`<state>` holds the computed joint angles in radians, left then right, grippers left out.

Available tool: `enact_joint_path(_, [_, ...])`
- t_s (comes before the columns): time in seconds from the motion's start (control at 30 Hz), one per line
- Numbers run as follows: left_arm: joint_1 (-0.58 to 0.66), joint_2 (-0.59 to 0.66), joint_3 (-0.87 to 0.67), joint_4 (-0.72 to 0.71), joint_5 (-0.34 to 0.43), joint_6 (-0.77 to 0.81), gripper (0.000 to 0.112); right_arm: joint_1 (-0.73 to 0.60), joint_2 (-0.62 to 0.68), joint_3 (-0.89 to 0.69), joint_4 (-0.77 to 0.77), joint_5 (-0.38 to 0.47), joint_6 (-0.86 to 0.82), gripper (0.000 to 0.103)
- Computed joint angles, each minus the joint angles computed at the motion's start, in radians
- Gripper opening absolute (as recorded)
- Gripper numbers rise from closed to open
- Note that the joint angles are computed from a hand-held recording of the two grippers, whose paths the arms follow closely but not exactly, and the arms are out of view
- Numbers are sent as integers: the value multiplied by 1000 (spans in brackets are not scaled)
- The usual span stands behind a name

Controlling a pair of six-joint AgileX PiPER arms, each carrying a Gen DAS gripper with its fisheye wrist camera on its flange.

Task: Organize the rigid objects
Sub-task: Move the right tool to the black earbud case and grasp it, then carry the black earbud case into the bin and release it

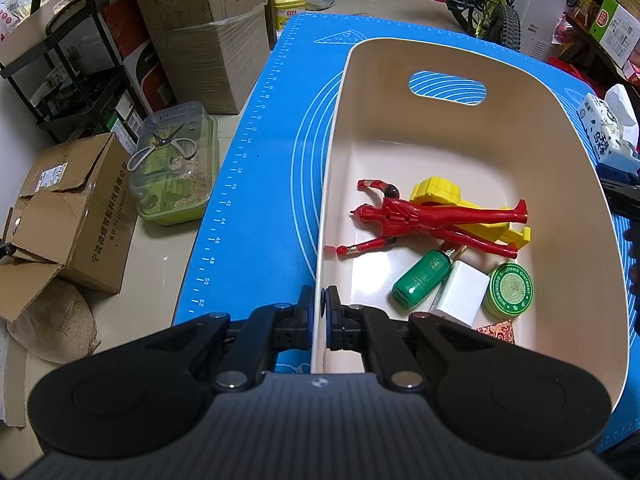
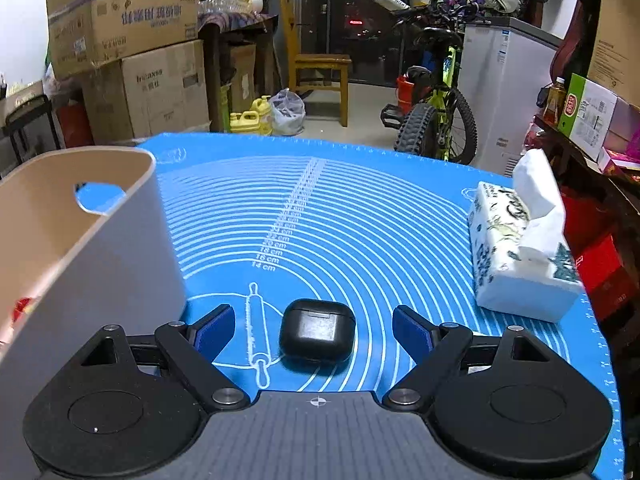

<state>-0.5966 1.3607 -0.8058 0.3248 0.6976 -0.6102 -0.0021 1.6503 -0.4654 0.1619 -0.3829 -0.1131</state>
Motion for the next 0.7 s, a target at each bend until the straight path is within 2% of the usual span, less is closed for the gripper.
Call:
enact_joint_path(0.17, [-7,3,-5,6,6,-7,7,20,102,-36,59,-57,-21,86])
enact_joint_path(0.3, [-9,5,-6,7,7,-9,7,34,166,-50,104,-96,-14,79])
enact_joint_path(0.37, [-11,7,-6,9,6,-10,7,47,182,-35,109,-148,1,79])
enact_joint_path(0.47, [-13,8,-7,13,6,-12,7,38,184,-26,55,-166,36,72])
enact_joint_path(0.53, [-13,9,-7,13,6,-14,7,30,182,-25,22,-170,43,61])
enact_joint_path(0.6, [-15,9,-6,15,6,-17,7,36,178,-21,25,-171,44,54])
enact_joint_path(0.7, [-14,9,-6,15,6,-16,7,51,172,-18,65,-172,12,54])
